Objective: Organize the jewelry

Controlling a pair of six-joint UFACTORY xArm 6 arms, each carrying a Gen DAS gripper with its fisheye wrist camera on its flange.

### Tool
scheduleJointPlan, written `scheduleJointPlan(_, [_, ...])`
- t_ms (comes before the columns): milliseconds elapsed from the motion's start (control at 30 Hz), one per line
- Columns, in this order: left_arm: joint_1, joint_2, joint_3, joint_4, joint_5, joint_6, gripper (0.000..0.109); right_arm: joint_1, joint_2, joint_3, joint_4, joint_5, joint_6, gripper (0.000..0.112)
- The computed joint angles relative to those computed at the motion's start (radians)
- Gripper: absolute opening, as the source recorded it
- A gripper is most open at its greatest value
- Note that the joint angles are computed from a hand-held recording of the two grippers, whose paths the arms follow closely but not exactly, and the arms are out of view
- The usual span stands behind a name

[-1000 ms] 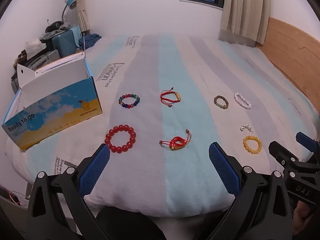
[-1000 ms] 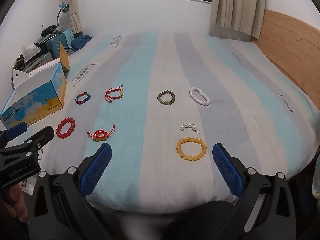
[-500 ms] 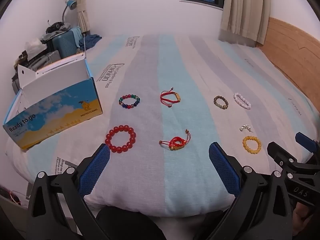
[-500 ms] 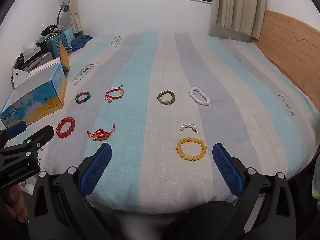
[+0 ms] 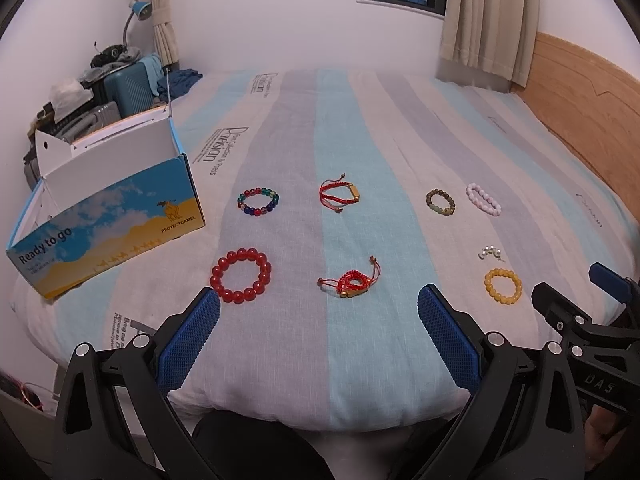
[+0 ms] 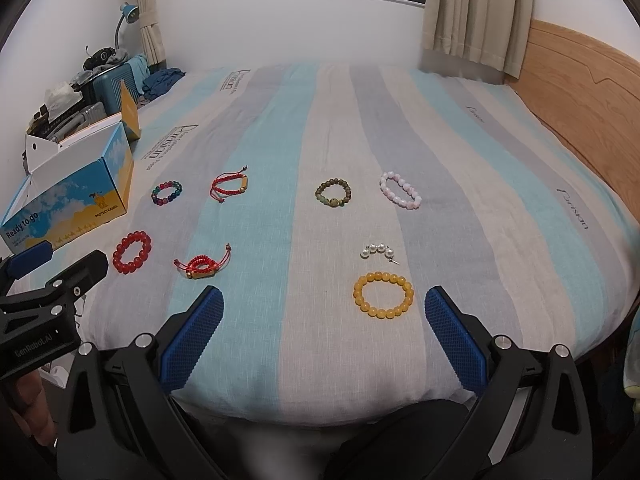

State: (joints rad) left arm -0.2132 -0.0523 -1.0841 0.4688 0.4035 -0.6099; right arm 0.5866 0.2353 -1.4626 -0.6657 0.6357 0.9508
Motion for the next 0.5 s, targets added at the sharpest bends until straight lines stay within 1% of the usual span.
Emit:
scheduleJointPlan(167, [0.0, 0.003, -0.007, -0.004, 0.005, 0.003, 0.097, -0.008, -0.003, -0.004, 0.015, 0.002, -0.023, 0.097])
scheduleJointPlan(500, [0.003, 0.001, 0.005, 0.0, -0.005, 0.0, 0.097, -0.003, -0.003, -0.003, 0.007, 0.004, -0.015, 0.097])
